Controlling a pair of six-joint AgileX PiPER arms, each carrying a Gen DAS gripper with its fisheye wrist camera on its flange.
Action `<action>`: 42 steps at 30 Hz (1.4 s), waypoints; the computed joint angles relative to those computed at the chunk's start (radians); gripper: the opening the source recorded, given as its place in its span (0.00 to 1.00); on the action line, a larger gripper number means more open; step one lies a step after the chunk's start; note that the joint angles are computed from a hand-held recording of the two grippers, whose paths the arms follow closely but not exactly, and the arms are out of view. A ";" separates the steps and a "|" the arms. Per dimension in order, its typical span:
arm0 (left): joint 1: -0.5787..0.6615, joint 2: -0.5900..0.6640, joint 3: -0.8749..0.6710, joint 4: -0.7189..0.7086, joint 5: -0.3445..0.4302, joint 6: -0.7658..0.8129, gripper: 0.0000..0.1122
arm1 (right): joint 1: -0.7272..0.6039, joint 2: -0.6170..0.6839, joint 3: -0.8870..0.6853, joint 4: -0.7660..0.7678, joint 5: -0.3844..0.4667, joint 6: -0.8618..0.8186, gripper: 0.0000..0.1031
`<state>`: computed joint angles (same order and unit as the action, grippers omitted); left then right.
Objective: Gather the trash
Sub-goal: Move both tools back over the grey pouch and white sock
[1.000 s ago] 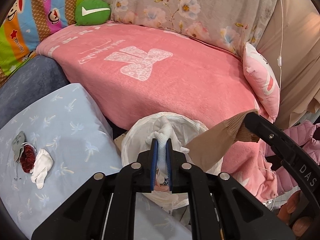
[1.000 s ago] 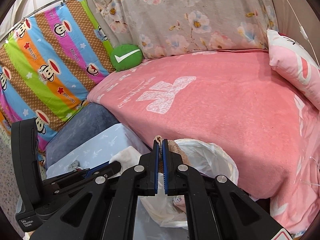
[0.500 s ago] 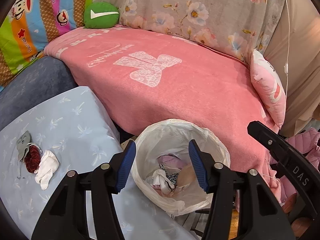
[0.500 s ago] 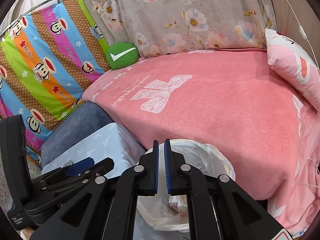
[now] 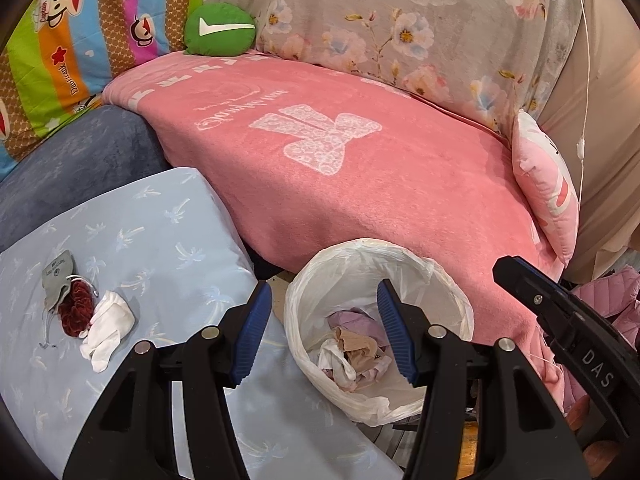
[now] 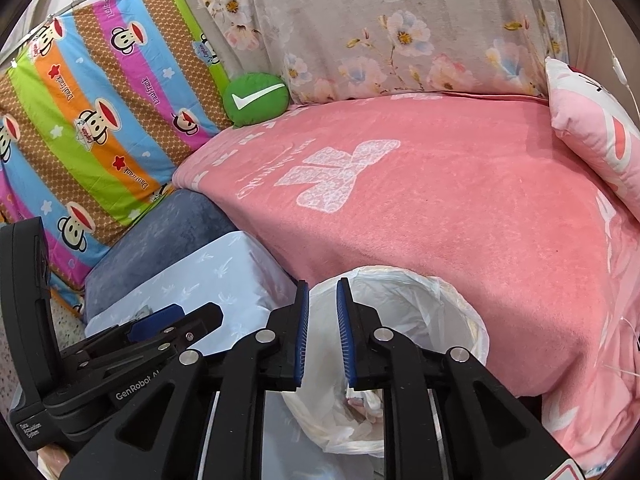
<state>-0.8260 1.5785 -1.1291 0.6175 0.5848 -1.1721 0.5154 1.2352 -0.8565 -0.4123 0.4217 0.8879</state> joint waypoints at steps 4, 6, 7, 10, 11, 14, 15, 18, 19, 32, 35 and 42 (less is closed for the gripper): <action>0.015 -0.022 0.028 -0.002 -0.008 -0.009 0.47 | 0.031 0.008 -0.003 -0.032 0.008 0.038 0.18; 0.023 -0.035 0.045 -0.001 -0.013 -0.012 0.47 | 0.049 0.013 -0.005 -0.055 0.013 0.066 0.21; 0.026 -0.041 0.051 0.001 -0.013 -0.015 0.47 | 0.060 0.017 -0.008 -0.066 0.016 0.080 0.22; 0.034 -0.064 0.079 0.010 -0.019 -0.028 0.47 | 0.088 0.032 -0.018 -0.090 0.025 0.109 0.22; 0.038 -0.071 0.089 0.012 -0.023 -0.031 0.47 | 0.095 0.037 -0.021 -0.094 0.026 0.115 0.23; 0.052 -0.096 0.124 0.020 -0.033 -0.041 0.47 | 0.122 0.060 -0.034 -0.111 0.029 0.139 0.26; 0.060 -0.106 0.138 0.020 -0.039 -0.042 0.47 | 0.132 0.068 -0.036 -0.117 0.029 0.149 0.26; 0.088 -0.129 0.179 0.015 -0.056 -0.046 0.47 | 0.171 0.104 -0.055 -0.130 0.031 0.175 0.26; 0.101 -0.137 0.194 0.009 -0.063 -0.042 0.47 | 0.185 0.116 -0.062 -0.135 0.033 0.183 0.26; 0.307 -0.285 0.408 -0.055 -0.110 0.031 0.55 | 0.380 0.336 -0.209 -0.178 0.044 0.277 0.31; 0.400 -0.322 0.462 -0.127 -0.140 0.119 0.55 | 0.417 0.404 -0.265 -0.163 0.048 0.270 0.32; 0.608 -0.383 0.552 -0.291 -0.189 0.355 0.58 | 0.463 0.550 -0.397 -0.086 0.052 0.211 0.33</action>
<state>-0.2182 1.1950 -0.5773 0.3266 0.3959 -0.8172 0.9785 1.7849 -1.2537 -0.4984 0.4733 1.0986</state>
